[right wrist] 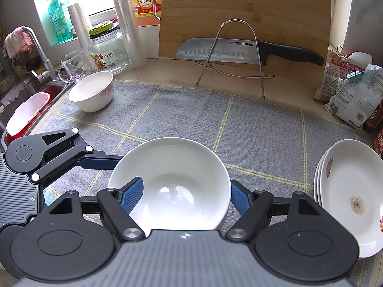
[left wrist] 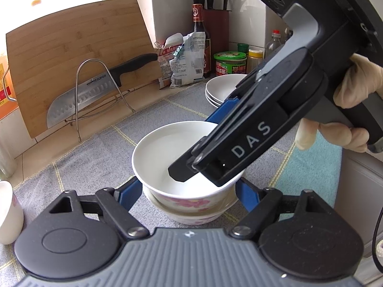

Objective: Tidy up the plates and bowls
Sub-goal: 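Lower the held bowl into the pink-flower bowl with the right gripper, then open the right gripper and pull it back from the bowl stack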

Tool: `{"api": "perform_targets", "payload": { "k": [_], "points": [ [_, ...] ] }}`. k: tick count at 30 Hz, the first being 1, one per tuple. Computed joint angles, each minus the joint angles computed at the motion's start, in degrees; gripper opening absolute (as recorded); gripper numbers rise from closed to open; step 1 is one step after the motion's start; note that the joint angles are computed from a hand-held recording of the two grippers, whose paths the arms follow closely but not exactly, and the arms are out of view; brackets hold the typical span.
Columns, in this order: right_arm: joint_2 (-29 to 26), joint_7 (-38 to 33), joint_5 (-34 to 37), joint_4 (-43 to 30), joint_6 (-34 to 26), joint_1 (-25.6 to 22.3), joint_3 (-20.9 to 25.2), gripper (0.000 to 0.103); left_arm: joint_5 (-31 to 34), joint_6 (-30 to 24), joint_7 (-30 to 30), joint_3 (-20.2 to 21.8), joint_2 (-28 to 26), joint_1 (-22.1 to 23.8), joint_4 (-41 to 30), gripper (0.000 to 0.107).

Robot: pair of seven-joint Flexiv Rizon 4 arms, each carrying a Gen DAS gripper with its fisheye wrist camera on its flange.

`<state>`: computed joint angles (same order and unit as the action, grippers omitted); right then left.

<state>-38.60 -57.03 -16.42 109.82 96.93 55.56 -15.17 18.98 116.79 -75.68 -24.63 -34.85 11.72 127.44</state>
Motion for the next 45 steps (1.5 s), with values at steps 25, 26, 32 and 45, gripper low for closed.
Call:
{"api": "perform_targets", "payload": {
  "k": [25, 26, 32, 45],
  "points": [
    [-0.4, -2.2, 0.9, -0.3, 2.2, -1.7, 2.2, 0.083, 0.2, 0.1, 0.6, -0.4, -0.7, 0.2, -0.1, 0.086],
    [-0.4, -2.4, 1.1, -0.3, 2.1, -0.8, 1.3, 0.083, 0.4, 0.4, 0.6, -0.3, -0.7, 0.4, -0.1, 0.087],
    [-0.4, -3.1, 2.2, 0.0, 2.2, 1.3, -0.5, 0.087, 3.5, 1.2, -0.3, -3.2, 0.5, 4.7, 1.4, 0.092],
    [-1.1, -1.5, 18.0, 5.7, 6.9, 16.5, -17.5, 0.103, 4.1, 5.1, -3.3, -0.5, 0.4, 3.4, 0.0, 0.093]
  ]
}}
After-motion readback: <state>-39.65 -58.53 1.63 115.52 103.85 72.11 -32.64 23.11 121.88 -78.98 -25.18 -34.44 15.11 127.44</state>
